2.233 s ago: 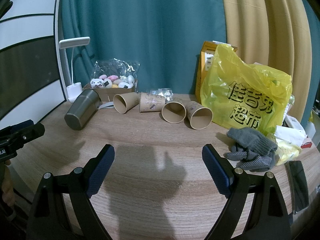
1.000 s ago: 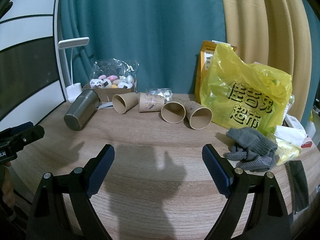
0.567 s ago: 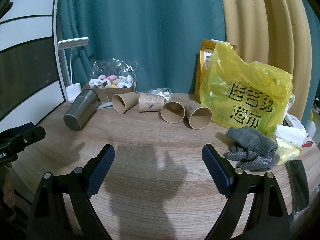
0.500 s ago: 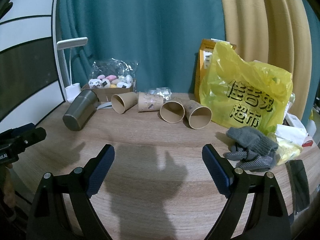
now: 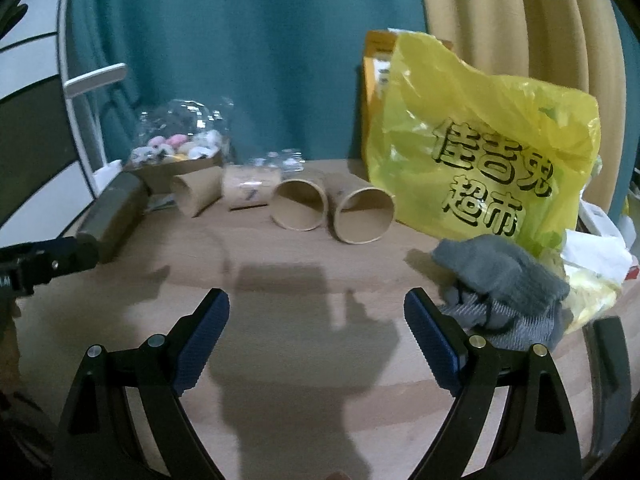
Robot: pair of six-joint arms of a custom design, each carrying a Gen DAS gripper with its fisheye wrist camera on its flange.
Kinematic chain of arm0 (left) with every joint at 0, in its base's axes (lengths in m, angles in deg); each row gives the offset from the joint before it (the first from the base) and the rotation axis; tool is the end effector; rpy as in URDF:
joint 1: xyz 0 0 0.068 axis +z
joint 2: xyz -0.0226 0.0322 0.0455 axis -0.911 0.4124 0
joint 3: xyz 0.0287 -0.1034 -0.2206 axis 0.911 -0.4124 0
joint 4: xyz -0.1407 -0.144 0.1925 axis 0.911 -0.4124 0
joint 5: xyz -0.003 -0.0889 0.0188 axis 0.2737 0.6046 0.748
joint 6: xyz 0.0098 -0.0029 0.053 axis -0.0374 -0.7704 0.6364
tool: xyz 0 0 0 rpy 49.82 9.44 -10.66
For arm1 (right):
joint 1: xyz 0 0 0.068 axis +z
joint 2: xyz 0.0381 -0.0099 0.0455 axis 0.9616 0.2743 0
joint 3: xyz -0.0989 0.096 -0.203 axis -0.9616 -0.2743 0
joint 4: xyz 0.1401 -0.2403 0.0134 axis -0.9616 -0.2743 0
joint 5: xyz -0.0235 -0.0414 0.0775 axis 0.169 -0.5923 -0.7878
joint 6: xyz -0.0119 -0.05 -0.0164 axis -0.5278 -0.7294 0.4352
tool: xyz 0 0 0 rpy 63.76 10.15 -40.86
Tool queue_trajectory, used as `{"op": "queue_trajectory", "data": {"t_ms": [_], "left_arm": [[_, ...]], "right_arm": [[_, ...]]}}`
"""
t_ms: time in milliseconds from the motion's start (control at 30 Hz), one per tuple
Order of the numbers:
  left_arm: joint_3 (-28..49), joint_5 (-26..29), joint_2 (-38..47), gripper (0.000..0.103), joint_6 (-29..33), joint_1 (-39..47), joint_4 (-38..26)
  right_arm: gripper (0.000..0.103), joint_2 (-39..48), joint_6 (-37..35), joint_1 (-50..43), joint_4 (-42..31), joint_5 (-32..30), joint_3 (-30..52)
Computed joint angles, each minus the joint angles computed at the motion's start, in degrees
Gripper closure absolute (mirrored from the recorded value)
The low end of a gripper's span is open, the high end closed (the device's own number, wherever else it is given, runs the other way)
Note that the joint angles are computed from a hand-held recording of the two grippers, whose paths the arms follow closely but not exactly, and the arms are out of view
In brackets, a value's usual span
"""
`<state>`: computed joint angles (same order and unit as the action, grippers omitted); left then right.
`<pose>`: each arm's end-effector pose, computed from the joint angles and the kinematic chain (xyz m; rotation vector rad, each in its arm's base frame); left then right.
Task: Flip cup upside down
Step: 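Reach the left tool to the drawn paper cup and close on it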
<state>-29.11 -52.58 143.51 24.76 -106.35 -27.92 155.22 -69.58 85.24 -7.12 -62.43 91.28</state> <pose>0.1769 -0.1246 0.0824 -0.6509 2.2751 0.0112 0.2572 0.0617 0.0528 -0.7356 1.9957 0.2364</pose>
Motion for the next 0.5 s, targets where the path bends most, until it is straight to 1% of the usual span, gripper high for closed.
{"op": "queue_trajectory", "data": {"t_ms": [33, 100, 233, 333, 400, 467, 500], "left_arm": [[1.3, 2.72, 1.94, 0.021, 3.67, 3.29, 2.71], [5.03, 6.47, 6.58, 0.021, 9.56, 8.35, 6.07], [16.4, 15.88, 17.45, 0.021, 19.89, 17.91, 9.42], [26.27, 19.69, 25.49, 0.021, 24.69, 22.37, 8.03], [34.94, 22.88, 32.44, 0.021, 27.65, 25.03, 5.88], [41.92, 26.32, 38.05, 0.021, 29.02, 27.38, 3.67], [46.6, 27.86, 41.78, 0.021, 29.63, 28.49, 1.9]], "right_arm": [[0.012, 1.26, -0.24, -0.49, -0.65, -0.26, 1.72], [0.012, 3.9, -0.53, -1.21, -2.05, -0.65, 5.35], [0.012, 8.64, -0.57, -2.93, -6.89, -2.12, 13.47], [0.012, 11.47, -0.69, -3.83, -9.07, -2.87, 18.14], [0.012, 13.3, -0.88, -4.72, -9.94, -3.72, 20.62], [0.012, 14.85, -0.85, -5.54, -11.01, -4.29, 22.92], [0.012, 15.62, -0.59, -5.82, -11.62, -4.44, 24.12]]}}
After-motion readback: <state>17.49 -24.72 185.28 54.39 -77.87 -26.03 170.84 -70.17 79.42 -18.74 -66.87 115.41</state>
